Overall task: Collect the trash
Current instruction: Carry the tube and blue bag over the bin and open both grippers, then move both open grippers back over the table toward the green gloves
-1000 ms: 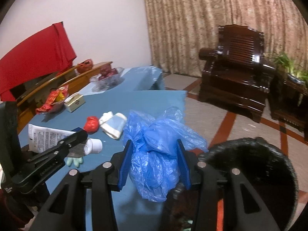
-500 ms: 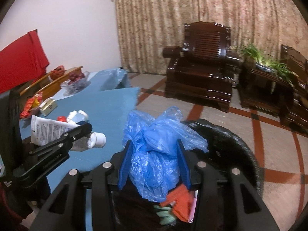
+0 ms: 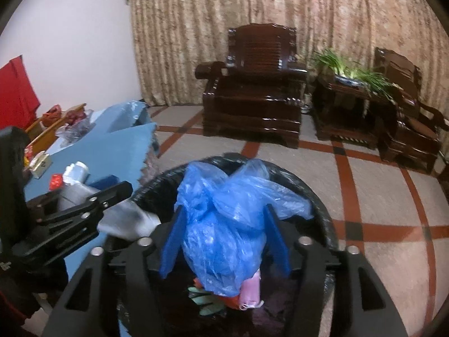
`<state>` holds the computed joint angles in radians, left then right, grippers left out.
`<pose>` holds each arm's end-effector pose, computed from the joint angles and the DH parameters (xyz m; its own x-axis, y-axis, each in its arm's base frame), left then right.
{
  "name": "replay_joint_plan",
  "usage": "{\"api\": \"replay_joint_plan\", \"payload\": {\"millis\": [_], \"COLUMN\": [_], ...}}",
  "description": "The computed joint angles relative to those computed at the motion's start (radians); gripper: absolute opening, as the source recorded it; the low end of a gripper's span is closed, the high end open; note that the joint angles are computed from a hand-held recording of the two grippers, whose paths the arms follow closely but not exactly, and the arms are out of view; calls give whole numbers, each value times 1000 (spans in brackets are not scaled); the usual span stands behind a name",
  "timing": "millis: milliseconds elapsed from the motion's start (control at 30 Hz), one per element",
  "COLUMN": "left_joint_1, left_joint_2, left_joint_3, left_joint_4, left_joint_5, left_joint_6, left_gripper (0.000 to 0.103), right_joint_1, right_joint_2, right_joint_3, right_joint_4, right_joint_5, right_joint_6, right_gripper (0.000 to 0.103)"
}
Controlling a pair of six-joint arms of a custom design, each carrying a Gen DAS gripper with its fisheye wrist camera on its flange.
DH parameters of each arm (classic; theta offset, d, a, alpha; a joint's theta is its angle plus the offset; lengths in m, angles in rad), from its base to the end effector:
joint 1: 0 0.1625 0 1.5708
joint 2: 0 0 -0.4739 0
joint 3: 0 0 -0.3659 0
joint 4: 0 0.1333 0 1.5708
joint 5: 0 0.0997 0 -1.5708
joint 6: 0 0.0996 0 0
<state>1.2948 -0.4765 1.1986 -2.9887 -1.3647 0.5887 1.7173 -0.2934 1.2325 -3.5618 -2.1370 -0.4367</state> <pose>-0.0796 -0.8450 0.1271 -0.6968 0.5269 -0.4866 0.7168 0.5361 -0.4459 0.1947 -0.7720 0.0492 -0.7875 0.0984 0.6083 -0.4475 0.5874 -0.6744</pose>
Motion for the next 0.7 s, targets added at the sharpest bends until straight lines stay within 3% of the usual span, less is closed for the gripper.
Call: {"api": "replay_joint_plan", "payload": {"millis": [67,200,367,700], "left_joint_1": [2,7,13,46], "left_joint_2": [-4,-21,-52,-130], "left_joint_3": [3,27,54,99], "left_joint_4": [1,-36,-88,-189], "left_joint_5": [2,15,42,137], "left_joint_6": [11,18,23,-7], "left_gripper": [51,70,89,91], "right_joint_1": [-1,0,6,52], "right_joint_2": [1,5,6,84], "right_joint_3": [6,12,9,-132], "right_joint_4": [-17,-58,-56,19], "right_joint_5": [-14,-27,-2,36], "right_joint_6": [-3,-20,-4,-55], "right_gripper": [78,97,97,97]}}
